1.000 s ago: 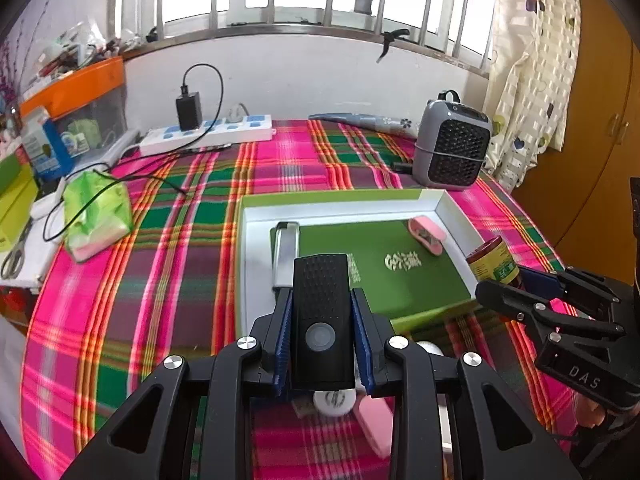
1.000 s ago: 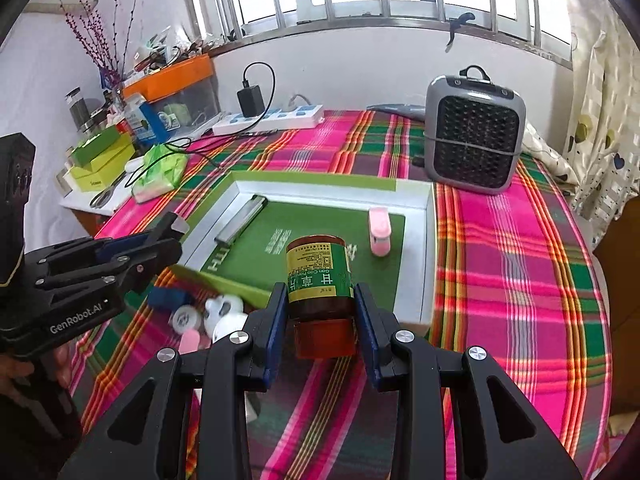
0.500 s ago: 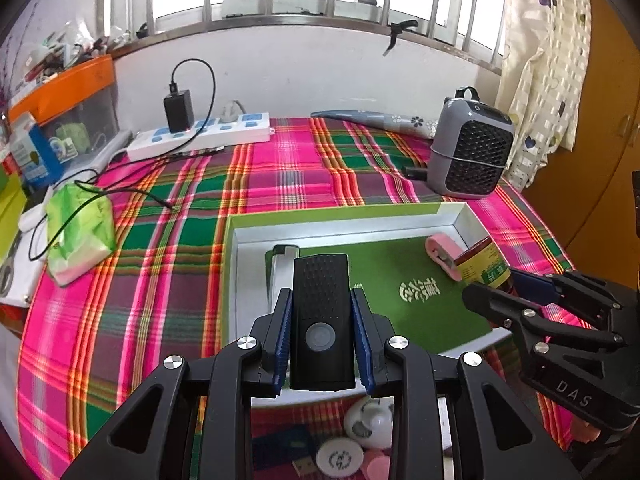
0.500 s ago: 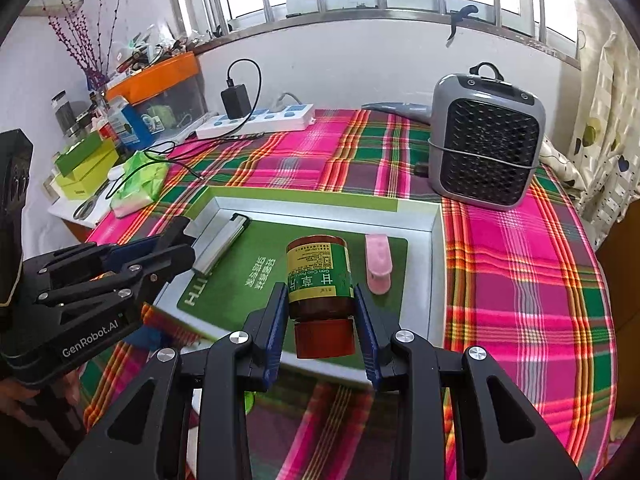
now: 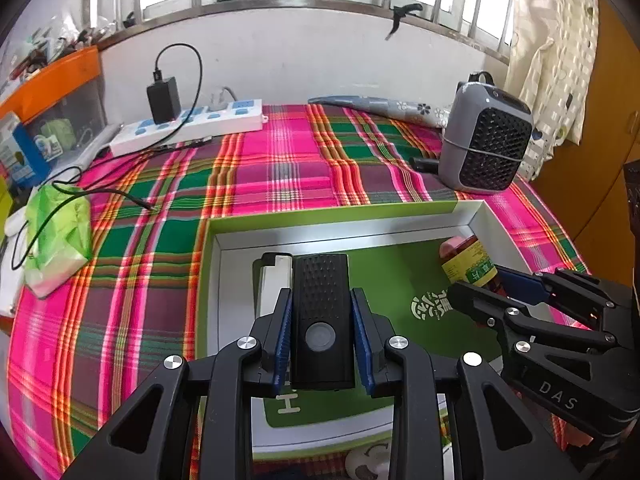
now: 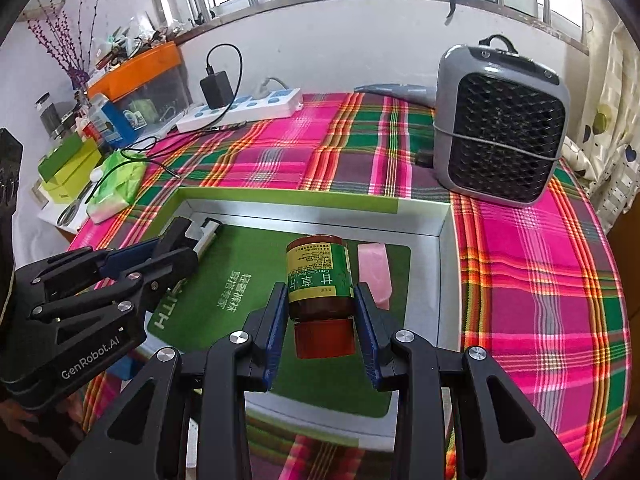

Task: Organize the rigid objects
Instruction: 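Carry the black device with the left tool while the right tool carries the jar toward the box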

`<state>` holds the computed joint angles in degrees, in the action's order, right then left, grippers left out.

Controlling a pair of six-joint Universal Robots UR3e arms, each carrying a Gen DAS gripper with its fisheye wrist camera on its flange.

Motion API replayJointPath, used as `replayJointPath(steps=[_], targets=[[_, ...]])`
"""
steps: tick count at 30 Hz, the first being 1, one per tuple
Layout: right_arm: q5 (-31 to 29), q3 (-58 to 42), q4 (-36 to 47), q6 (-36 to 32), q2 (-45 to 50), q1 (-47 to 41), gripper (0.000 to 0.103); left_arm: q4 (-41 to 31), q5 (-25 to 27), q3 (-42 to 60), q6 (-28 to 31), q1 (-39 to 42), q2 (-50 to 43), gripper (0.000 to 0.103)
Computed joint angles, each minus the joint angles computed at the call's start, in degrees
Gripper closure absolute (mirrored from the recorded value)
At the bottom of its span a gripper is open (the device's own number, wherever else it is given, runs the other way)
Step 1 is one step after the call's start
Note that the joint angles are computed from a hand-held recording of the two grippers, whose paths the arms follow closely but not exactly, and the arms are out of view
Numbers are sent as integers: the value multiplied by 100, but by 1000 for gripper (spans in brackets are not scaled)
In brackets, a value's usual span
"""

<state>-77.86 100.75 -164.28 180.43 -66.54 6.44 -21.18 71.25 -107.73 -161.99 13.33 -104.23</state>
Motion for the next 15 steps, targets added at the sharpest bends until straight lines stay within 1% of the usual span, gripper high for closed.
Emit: replayJointPath(steps=[15], targets=[[-33, -550, 187, -41, 498, 35, 69, -83, 264, 442, -7, -296, -515, 76]])
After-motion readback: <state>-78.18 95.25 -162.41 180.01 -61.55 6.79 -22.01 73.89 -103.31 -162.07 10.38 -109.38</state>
